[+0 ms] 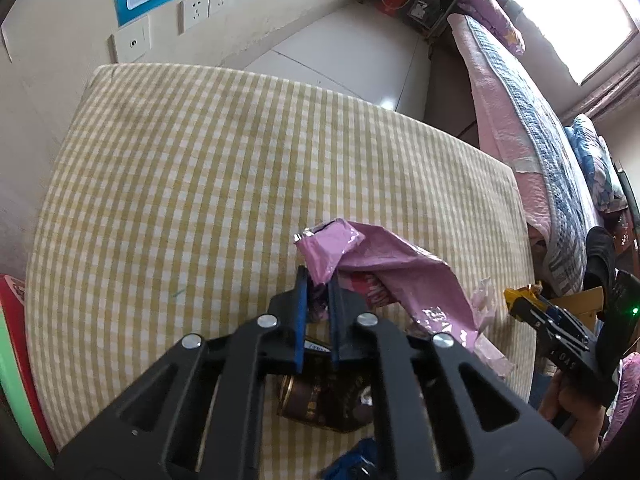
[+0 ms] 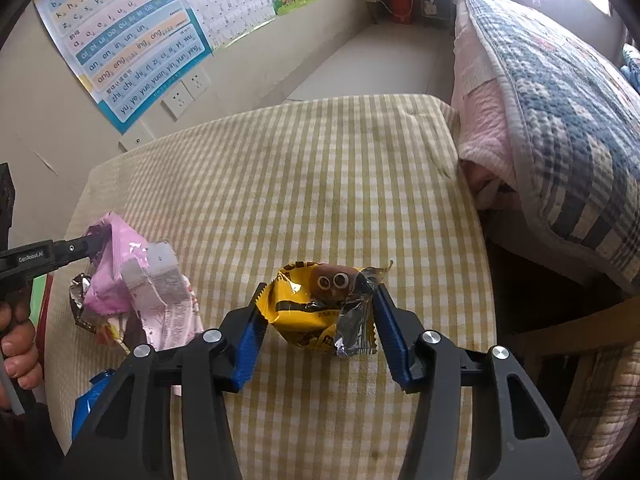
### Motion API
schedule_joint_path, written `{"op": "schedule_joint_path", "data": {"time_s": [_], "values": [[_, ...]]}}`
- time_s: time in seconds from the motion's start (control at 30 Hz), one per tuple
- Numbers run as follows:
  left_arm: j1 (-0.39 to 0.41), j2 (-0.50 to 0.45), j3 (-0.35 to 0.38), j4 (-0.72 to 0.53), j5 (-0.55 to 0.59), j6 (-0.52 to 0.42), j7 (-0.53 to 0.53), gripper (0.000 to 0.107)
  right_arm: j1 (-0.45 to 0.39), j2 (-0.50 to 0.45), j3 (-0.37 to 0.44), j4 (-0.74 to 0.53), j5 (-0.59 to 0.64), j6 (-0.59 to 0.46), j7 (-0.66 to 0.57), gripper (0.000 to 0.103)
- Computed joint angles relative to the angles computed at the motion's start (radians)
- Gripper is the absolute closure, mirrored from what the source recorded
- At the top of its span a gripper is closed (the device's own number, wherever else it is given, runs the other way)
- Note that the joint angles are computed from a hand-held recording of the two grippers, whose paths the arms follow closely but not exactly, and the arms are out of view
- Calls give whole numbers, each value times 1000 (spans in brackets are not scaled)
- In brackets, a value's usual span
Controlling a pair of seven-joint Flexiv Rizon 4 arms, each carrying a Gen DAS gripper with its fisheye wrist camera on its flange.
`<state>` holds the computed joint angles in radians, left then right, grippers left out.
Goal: Collect trash
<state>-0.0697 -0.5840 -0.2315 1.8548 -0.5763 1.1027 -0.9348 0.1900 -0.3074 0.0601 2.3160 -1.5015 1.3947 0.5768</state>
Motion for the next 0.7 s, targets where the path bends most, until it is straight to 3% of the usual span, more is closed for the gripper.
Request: {"op": "schedule_joint_path", "data": {"time_s": [0.3,0.7], "values": [[21,92,-30,83,-53,102,63,101,6,71,21,29,19,-48,-14,54],[19,241,-31,200,-221,123,181,101,81,163,69,29,138,-150,-102,54]]}}
